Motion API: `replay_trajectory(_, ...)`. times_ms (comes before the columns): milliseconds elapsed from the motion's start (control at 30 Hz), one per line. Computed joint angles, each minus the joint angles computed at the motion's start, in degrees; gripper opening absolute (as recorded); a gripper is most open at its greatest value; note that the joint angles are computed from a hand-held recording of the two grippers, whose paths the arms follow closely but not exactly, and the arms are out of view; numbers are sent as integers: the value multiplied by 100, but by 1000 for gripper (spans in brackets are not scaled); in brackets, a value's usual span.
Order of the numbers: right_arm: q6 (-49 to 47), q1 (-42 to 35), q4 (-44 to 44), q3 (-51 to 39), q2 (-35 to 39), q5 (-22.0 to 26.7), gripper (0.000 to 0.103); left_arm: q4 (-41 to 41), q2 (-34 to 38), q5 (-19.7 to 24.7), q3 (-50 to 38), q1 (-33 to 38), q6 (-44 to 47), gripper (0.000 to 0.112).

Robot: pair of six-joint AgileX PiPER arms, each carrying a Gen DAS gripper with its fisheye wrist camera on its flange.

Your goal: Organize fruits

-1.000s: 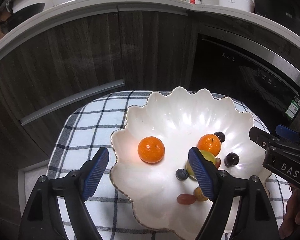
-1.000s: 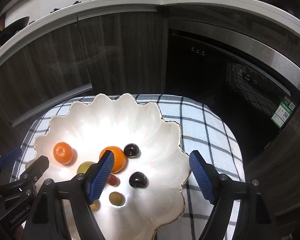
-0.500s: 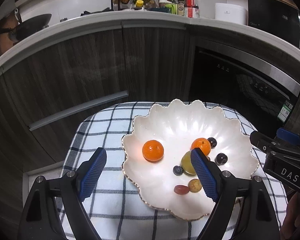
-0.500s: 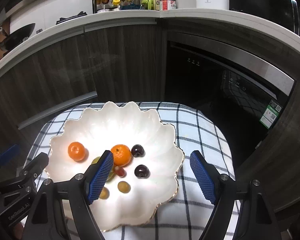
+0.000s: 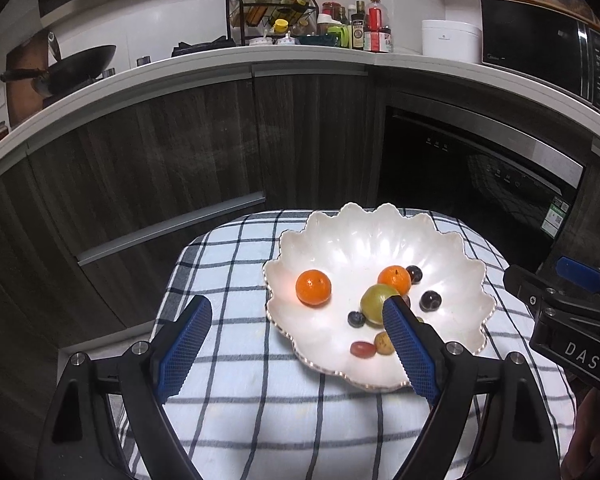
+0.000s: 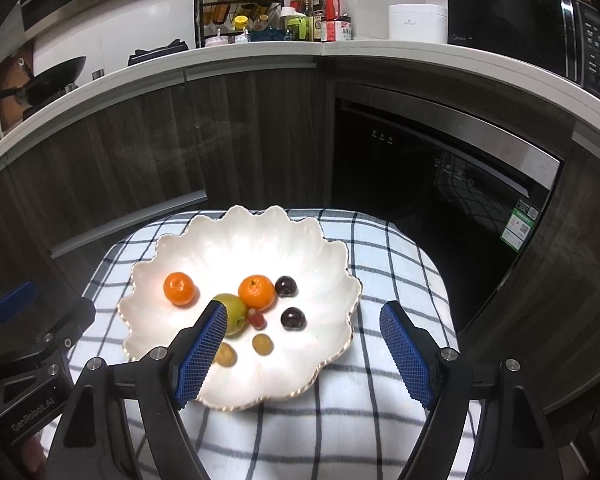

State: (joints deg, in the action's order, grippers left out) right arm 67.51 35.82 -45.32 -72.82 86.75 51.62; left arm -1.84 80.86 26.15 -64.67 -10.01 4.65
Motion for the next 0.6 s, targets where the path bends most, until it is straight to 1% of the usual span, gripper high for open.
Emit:
replay_trajectory(267, 500, 557, -219, 444, -413, 403, 80, 211, -646, 46, 589, -2, -32, 88)
replay_trajectory(600, 1364, 1457, -523, 964, -891, 1085, 80, 52, -1458, 115, 1260, 87, 111, 89)
